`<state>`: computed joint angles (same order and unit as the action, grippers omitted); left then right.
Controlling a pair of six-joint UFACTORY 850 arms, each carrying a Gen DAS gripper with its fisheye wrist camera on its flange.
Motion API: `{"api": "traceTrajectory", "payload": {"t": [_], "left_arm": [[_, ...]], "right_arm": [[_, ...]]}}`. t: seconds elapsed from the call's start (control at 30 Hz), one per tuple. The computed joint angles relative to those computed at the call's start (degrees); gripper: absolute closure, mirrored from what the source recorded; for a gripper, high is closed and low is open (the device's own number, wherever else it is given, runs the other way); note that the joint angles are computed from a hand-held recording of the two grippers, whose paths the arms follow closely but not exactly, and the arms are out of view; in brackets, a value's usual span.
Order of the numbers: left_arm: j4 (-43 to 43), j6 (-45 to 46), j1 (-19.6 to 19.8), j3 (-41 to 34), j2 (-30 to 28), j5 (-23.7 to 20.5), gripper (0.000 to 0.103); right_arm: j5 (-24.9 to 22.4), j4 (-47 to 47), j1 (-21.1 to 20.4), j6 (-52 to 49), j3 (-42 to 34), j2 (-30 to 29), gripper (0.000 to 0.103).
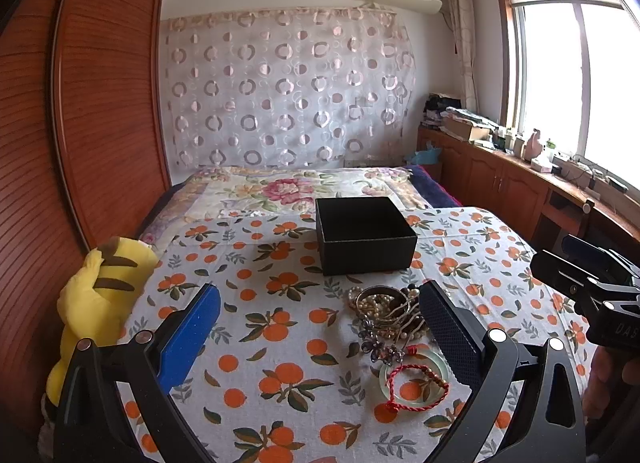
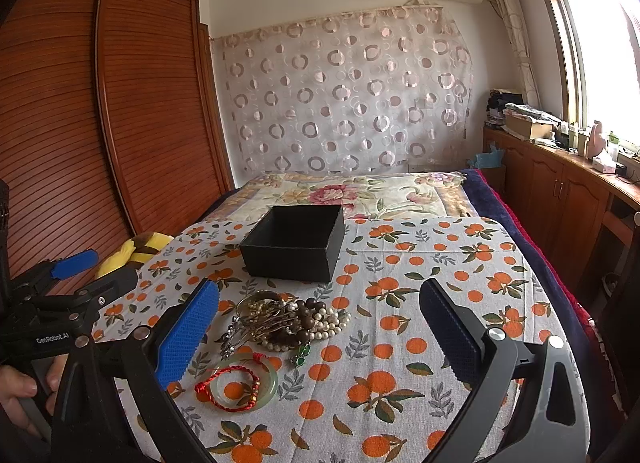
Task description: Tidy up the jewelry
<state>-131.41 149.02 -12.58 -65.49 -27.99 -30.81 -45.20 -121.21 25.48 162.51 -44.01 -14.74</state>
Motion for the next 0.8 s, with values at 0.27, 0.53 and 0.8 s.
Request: {"api": "traceTrajectory", "payload": {"t": [0.27,0.53,0.8], "left_arm": [[2.0,-1.2,0.3,0.2,-0.6,-0.1,0.006],[11.7,-8.1,0.6,-3.4,-5.2,1.1,0.006],[27.1,-20.6,0.0,-8.6,-9.5,2.2,0.006]], "right_arm": [[1.5,1.2,0.3,-1.0,-0.8,-0.1,0.002],[4.9,-1.7,-1.9,0.9,-1.3,-2.3,0.002],[9.1,-5.6,-4.1,2.6,-1.3,-4.9,0.009]]}}
